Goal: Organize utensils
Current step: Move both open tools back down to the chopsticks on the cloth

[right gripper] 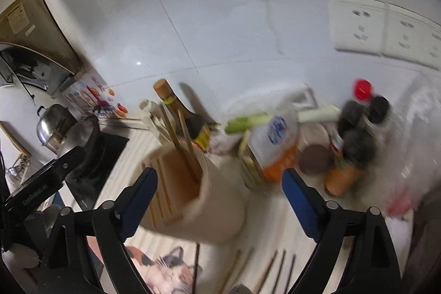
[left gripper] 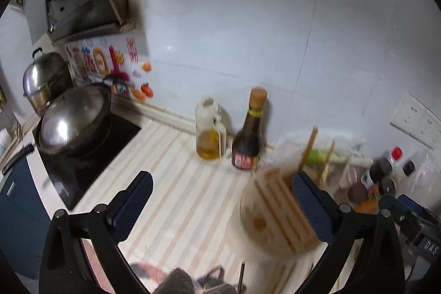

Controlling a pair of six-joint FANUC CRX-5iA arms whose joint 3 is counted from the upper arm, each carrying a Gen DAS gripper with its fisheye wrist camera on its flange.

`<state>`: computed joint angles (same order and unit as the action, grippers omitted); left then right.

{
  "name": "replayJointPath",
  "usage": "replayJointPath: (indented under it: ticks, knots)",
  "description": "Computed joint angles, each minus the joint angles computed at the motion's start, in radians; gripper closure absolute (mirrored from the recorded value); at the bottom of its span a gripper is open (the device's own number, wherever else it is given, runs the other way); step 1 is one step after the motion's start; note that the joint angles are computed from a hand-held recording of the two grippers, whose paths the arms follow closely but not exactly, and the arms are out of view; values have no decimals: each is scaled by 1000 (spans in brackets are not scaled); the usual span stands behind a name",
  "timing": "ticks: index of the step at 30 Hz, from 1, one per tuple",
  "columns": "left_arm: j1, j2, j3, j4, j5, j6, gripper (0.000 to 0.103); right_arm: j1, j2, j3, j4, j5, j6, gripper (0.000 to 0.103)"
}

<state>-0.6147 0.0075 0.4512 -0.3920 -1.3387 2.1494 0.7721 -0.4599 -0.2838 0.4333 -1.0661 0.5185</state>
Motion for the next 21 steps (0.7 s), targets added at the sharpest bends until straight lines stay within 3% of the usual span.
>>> replayJointPath:
  ticks: [5,9,11,13,15,17,21]
  knots:
    - [-37,-94,-130,15,-26,11,0,141,-114,-97,59,-176,-185,7]
    - [-73,-118,-227,35,-71,29,0,210,-185,-175,7,-293,-269,7]
    - [-97,-109,-265,39,-99,45,0,200,-203,-204,-62,-315,-269,7]
    - [-112,-94,-309,57,-114,51,0,179,-217,-239,-132,-317,-259,15]
    - [-119,-72,-352,83,-120,45,0,143,-208,-264,-197,-312,-228,38]
    - [-117,-41,-382,111,-117,43,0,77,-178,-281,-276,-286,-156,53]
    - [-110,20,-428,189,-86,-3,6,-28,-125,-302,-390,-262,-43,56]
